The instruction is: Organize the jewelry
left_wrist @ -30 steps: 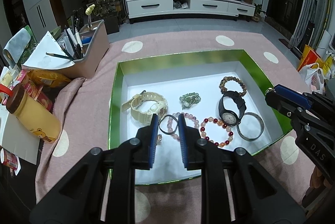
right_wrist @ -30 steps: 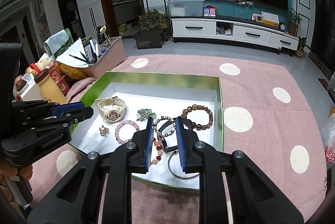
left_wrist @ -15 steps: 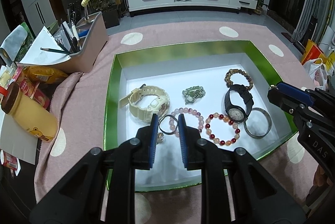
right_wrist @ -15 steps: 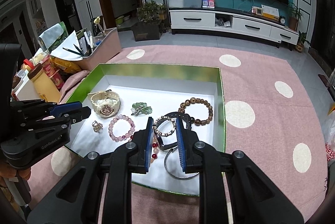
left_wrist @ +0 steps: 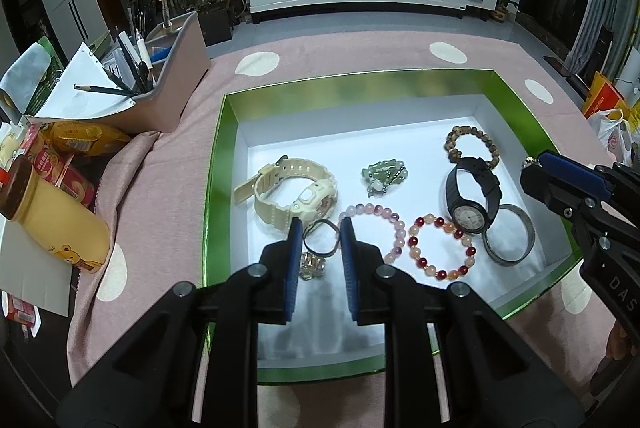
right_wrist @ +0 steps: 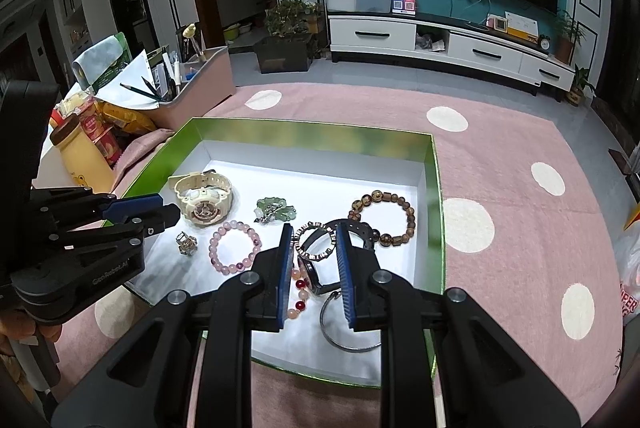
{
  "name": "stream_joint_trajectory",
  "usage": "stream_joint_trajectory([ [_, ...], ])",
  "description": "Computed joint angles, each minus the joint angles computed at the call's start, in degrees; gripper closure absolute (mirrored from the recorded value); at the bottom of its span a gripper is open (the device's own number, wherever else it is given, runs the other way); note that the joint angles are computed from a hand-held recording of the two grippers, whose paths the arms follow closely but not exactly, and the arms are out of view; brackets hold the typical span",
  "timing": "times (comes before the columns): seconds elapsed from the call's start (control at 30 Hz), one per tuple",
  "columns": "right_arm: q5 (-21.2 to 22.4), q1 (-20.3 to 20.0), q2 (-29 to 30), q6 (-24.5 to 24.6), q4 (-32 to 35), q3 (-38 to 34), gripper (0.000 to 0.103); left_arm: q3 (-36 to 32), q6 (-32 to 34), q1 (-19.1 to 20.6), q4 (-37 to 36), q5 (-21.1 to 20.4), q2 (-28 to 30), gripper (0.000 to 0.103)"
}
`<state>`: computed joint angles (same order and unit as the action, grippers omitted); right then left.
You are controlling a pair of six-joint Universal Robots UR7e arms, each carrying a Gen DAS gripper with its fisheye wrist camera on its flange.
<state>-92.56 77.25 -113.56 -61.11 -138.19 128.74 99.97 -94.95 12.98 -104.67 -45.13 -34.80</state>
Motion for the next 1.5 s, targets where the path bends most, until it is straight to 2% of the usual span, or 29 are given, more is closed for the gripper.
stream_joint_trajectory([
  [0.3,-3.24,1.78,2.37,2.78,0.26,-0.8,0.08,-0.2,0.32,1.41,-0.35,-1.95,0.02,0.082],
  [0.4,-3.23,1.72,2.46,3.26,0.23,-1.1,0.077,-0.14,-0.26,1.28,0.03,-2.0,-0.18,0.075],
  [0.47,-3.33,1.76,2.4,3.5,0.19,-1.27,0.069,-0.06,-0.41,1.12,0.07,-1.91,-0.39,0.063],
  [0.53,-3.35,1.94,2.14,3.79,0.48,-1.63,0.065,-0.38,-0.92,0.91,0.95,-1.76,-0.54,0.056],
  [0.57,-3.51,2.1,2.12,4.0,0.73,-1.87,0.063,-0.62,-1.28,0.79,1.56,-1.8,-0.63,0.047],
  [0.67,-4.37,3.11,1.66,4.71,1.65,-2.71,0.048,-1.58,-2.32,0.3,3.78,-1.89,-1.0,0.029],
  [0.7,-4.89,3.82,1.36,4.82,1.98,-3.07,0.038,-2.18,-2.53,0.12,4.96,-2.14,-1.13,0.025],
  [0.73,-5.44,4.41,1.29,5.04,2.01,-3.32,0.028,-2.68,-2.61,0.09,5.91,-2.33,-1.23,0.015],
  [0.83,-8.77,7.4,1.61,7.54,3.25,-5.23,0.011,-5.54,-4.16,-0.14,11.36,-3.45,-1.36,0.004],
  [0.93,-13.65,10.57,3.08,11.13,6.02,-7.9,0.001,-8.26,-6.59,-0.29,16.45,-5.03,-2.18,0.002],
  [1.03,-17.92,13.54,4.66,14.06,9.22,-10.91,0.001,-10.82,-8.4,-0.7,21.0,-5.48,-2.73,0.002],
  [1.1,-19.3,15.0,5.26,16.51,11.07,-12.84,0.001,-12.74,-9.19,-1.03,23.96,-5.6,-3.0,0.002],
  [1.3,-20.41,18.17,5.76,18.53,13.52,-16.39,0.001,-18.46,-11.24,-1.55,31.62,-6.15,-2.33,0.002],
  [1.5,-20.59,19.87,5.78,19.01,13.89,-17.34,0.001,-21.22,-12.21,-2.08,35.0,-5.82,-1.55,0.002],
])
